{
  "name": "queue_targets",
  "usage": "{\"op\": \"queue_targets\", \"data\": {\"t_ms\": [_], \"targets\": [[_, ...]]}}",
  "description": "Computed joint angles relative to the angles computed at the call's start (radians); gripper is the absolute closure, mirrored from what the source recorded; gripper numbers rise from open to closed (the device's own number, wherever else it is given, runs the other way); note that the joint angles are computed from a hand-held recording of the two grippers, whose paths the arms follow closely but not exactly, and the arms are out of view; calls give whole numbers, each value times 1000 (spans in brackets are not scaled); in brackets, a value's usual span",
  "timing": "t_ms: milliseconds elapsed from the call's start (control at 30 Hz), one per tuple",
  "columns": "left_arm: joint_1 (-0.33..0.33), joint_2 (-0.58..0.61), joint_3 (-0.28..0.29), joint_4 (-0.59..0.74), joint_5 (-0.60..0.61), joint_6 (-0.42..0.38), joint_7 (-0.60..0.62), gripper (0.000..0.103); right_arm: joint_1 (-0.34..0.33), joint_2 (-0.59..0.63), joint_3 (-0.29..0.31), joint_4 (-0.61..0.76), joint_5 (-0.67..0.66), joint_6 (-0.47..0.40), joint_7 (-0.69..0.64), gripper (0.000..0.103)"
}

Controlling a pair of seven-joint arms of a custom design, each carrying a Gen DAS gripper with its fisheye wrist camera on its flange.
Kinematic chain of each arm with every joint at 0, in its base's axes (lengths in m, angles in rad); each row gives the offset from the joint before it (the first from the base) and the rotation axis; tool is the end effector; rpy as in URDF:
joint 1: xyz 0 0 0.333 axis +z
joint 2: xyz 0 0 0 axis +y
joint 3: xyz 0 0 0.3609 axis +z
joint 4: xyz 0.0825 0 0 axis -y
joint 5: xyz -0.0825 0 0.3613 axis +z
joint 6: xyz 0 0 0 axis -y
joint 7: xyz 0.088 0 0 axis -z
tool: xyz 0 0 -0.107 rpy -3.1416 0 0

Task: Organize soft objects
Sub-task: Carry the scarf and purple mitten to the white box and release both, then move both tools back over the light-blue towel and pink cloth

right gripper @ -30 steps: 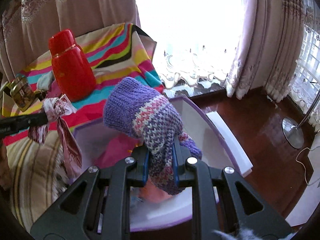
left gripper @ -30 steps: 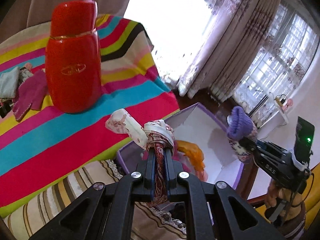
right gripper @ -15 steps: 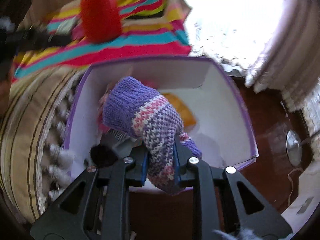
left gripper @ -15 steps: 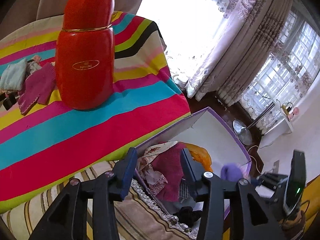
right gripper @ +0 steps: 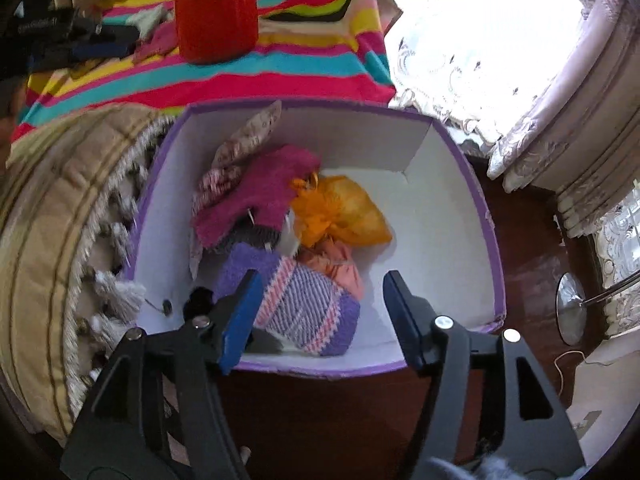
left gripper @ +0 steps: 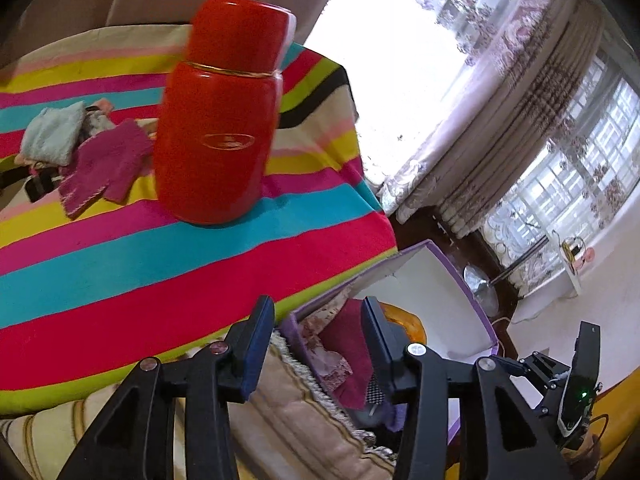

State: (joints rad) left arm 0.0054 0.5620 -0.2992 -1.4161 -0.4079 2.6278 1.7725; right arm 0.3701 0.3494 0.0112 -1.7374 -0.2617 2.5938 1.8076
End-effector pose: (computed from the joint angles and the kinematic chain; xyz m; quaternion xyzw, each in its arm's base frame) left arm 0.7428 -0.1514 0.5050 -0.6176 0.6869 -0.3795 0.0517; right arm 0.6339 0.2584 0.4860 -0.7849 0.5600 -0.1958 0.1789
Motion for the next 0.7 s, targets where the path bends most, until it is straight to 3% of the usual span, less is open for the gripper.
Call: {"op": "queue_targets", "data": {"t_ms": [367, 600, 700], "targets": [[97, -37, 26, -70, -64, 64, -20, 56, 47, 150, 36, 250, 70, 56, -18, 37], [160, -23, 54, -61, -79, 75, -74, 56, 95, 305, 67, 525, 148, -25, -109, 37], [183, -7, 62, -44, -75, 76, -95, 56, 126, 412, 75, 724, 173, -107, -159, 37]]}}
